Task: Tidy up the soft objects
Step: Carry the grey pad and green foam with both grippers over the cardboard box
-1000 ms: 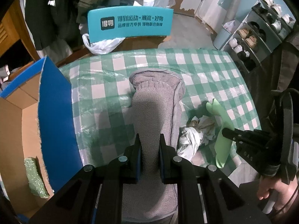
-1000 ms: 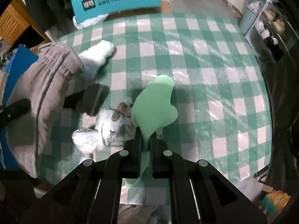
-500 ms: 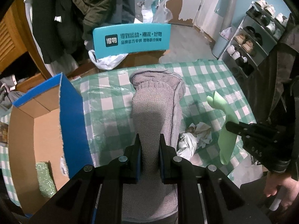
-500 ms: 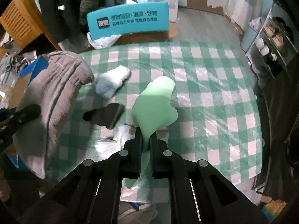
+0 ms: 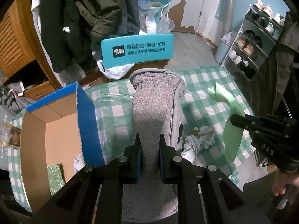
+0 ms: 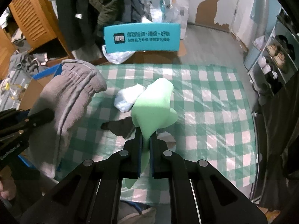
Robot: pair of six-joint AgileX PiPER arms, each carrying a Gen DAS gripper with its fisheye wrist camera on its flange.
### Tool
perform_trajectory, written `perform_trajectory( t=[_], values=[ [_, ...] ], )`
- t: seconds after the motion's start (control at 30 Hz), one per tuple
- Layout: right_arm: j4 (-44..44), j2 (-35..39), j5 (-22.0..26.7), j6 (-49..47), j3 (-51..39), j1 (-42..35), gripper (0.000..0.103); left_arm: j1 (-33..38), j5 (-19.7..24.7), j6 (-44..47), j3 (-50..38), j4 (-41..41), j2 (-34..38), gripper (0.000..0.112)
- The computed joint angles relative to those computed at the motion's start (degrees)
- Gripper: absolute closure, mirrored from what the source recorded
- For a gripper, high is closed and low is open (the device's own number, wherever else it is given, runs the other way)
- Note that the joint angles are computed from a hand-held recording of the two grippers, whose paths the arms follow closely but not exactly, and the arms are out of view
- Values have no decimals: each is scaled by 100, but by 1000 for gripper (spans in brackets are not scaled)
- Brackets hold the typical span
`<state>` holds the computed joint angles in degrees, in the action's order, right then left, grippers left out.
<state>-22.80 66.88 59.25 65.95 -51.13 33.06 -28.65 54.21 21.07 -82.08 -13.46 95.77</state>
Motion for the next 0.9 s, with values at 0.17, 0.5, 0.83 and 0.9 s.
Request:
perform_trajectory(
  t=[0.17, 0.5, 0.83, 0.9],
  values=[
    [-76, 133, 59, -6, -245, 152, 97, 76, -24, 18, 8, 12, -103, 97],
    [-187, 488, 88, -29, -722, 449, 97, 355, -24, 151, 0, -45, -229, 97],
    [-249, 817, 129, -126, -1195, 590, 97, 700, 1, 343, 36, -152, -386, 97],
    [-268, 893, 137, -142, -1299, 626, 97, 764, 18, 375, 27, -185, -403, 97]
  ],
)
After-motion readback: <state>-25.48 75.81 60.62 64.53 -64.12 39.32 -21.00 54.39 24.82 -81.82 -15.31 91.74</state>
